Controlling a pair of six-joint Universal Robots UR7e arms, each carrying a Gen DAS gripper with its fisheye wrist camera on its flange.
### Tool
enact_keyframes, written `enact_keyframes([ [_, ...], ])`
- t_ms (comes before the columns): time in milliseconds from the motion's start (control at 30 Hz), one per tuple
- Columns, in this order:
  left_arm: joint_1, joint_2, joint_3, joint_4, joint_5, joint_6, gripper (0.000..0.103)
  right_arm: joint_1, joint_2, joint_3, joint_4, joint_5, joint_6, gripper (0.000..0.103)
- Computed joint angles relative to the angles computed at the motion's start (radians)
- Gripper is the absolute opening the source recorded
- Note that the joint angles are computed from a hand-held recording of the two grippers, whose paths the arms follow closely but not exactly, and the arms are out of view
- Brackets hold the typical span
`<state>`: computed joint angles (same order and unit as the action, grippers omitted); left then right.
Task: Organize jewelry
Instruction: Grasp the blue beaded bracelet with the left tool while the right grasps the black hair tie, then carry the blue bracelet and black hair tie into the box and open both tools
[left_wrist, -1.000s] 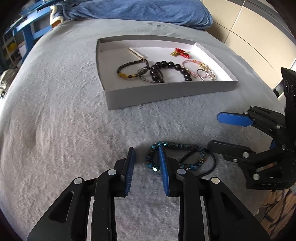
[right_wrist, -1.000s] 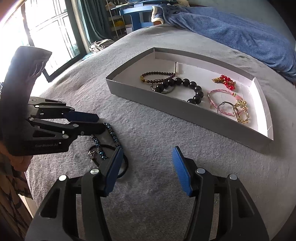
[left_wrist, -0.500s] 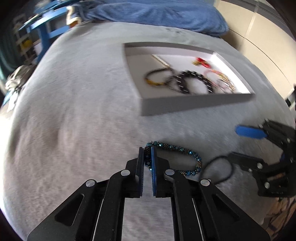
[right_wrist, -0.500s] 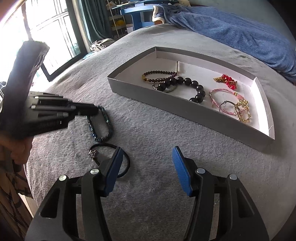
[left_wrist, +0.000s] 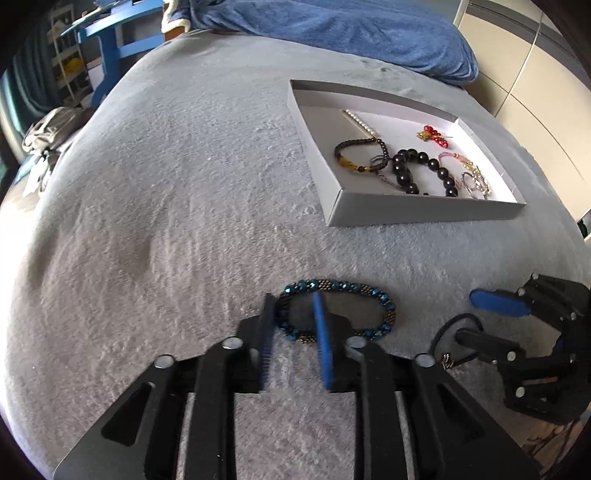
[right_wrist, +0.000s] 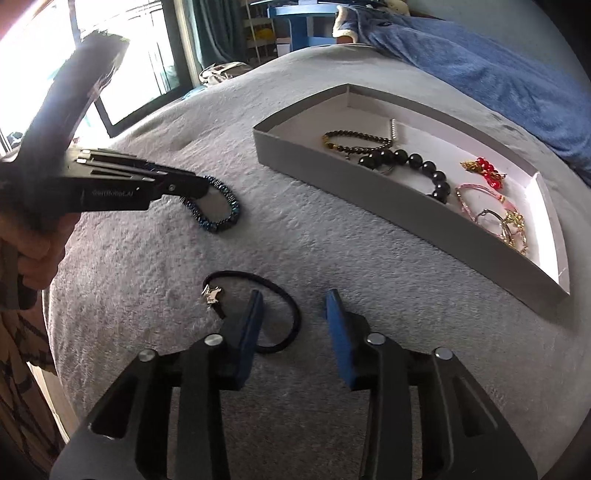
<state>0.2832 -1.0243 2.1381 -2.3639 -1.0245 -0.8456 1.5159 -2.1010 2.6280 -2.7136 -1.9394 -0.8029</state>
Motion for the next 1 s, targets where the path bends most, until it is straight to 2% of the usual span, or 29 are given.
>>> enact_keyframes([
  [33, 0.000, 0.009, -0.005, 0.000, 0.001, -0.002, 0.038, 0.000, -0.002, 0.002, 0.003, 0.003, -0.004, 0.027],
  [67, 0.001, 0.018, -0.007, -0.009, 0.001, 0.003, 0.041, -0.003, -0.005, 0.004, 0.007, 0.007, -0.008, 0.026],
  [167, -0.003, 0.043, -0.018, -0.001, 0.021, 0.015, 0.043, -0.026, -0.024, 0.002, 0.043, 0.037, -0.008, 0.018],
  [233, -0.001, 0.054, -0.018, -0.018, 0.027, 0.023, 0.042, -0.039, -0.037, -0.006, 0.077, 0.056, -0.008, 0.005],
  [300, -0.002, 0.057, -0.018, -0.021, 0.025, 0.024, 0.042, -0.041, -0.046, -0.008, 0.096, 0.065, -0.007, 0.004],
  [367, -0.006, 0.055, -0.018, -0.016, 0.023, 0.028, 0.035, -0.041, -0.052, -0.010, 0.103, 0.072, -0.010, 0.003],
  [433, -0.012, 0.051, -0.016, -0.015, 0.026, 0.029, 0.015, -0.037, -0.058, -0.014, 0.103, 0.076, -0.010, 0.003],
  [500, -0.014, 0.043, -0.010, -0.026, 0.023, 0.029, 0.007, -0.028, -0.068, -0.018, 0.103, 0.080, -0.005, 0.003],
  [633, -0.026, 0.030, -0.007, -0.059, 0.023, 0.044, 0.007, -0.018, -0.077, -0.031, 0.091, 0.089, 0.001, 0.003],
  [1000, -0.067, 0.027, -0.037, -0.120, 0.035, 0.107, 0.007, -0.044, -0.101, -0.091, 0.080, 0.148, 0.034, 0.003],
])
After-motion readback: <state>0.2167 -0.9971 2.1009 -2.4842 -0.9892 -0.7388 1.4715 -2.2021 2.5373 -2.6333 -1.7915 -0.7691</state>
